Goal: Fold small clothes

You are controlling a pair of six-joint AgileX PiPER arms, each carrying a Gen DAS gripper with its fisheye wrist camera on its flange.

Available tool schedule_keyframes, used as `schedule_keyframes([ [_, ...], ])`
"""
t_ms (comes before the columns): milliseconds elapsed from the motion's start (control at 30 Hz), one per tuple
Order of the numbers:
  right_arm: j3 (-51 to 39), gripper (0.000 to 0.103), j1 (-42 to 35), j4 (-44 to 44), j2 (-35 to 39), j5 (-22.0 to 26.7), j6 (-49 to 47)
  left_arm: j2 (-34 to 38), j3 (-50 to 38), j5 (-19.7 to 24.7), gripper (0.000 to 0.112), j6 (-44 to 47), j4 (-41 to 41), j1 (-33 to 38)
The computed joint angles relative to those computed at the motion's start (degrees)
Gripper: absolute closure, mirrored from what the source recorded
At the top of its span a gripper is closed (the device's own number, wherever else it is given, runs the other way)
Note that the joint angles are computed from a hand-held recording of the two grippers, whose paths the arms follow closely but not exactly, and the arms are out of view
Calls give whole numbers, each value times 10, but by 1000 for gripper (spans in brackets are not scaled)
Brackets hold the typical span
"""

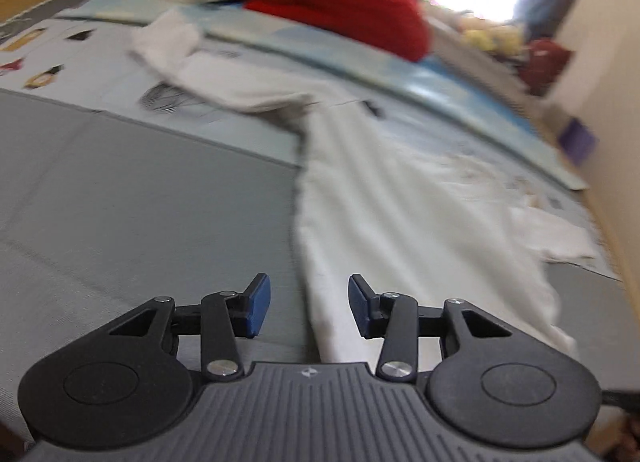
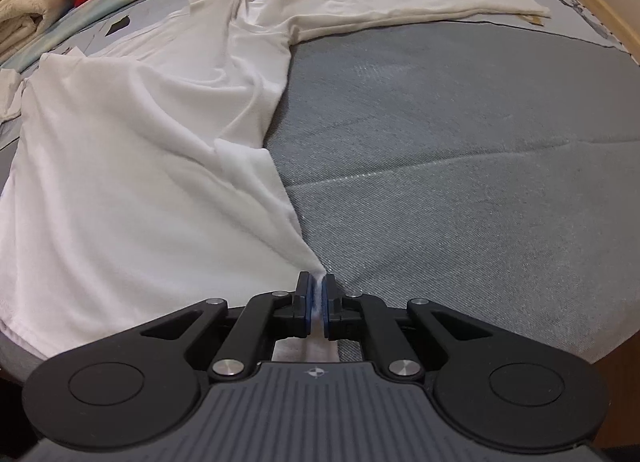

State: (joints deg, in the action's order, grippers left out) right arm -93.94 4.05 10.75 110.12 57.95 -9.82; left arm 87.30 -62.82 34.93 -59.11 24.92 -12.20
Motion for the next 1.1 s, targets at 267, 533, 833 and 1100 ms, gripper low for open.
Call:
schedule_keyframes([
  [267,14,98,-1,2,-11,-15,-10,14,2,73,77,11,-45,42],
  [533,21,98,7,-3,-16,-18,-16,40,-8,87,80,149,-84,5],
  [833,23,95,8,0,-18,-17,-17,-29,48,-23,83,116,-98,19],
  [1100,26,94,5,5,-20,-18,-24,-21,53,-43,82,301,-321,63],
])
